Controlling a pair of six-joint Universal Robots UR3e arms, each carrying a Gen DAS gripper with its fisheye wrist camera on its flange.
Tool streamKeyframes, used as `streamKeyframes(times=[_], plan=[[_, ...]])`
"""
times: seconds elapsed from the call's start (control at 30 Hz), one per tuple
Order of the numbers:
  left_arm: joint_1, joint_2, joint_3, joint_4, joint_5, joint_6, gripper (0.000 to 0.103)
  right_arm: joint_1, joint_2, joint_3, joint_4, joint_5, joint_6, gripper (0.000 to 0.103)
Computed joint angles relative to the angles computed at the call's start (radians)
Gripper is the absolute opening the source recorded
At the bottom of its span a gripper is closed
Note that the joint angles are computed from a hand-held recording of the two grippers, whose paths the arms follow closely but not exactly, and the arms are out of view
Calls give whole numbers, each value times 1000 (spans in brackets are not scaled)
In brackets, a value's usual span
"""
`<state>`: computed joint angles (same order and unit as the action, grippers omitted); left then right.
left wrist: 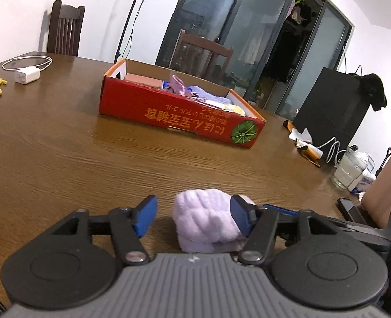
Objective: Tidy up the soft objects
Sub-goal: 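Carry the towel roll into the cardboard box with the right gripper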
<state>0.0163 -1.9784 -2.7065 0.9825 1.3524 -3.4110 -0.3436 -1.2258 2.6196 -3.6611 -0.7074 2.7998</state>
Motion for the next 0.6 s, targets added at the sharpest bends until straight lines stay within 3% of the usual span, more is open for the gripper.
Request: streamKeyframes(times=[0.17, 0.23, 0.33, 0.47, 0.6], plan=[[66, -22, 2, -62, -104, 7, 36, 44, 59, -43, -26, -25, 37, 41], [77, -29, 2, -60, -127, 10, 30, 61, 88, -61, -41, -35, 52, 32], [73, 24, 24, -115, -126, 33, 25, 70, 100, -82, -50, -29, 72, 22], [117, 94, 99, -157, -179, 67, 25, 94, 76, -166, -30, -21, 145, 19], [172, 134, 313, -322, -237, 85, 25, 150, 105, -406, -17, -28, 270, 19]])
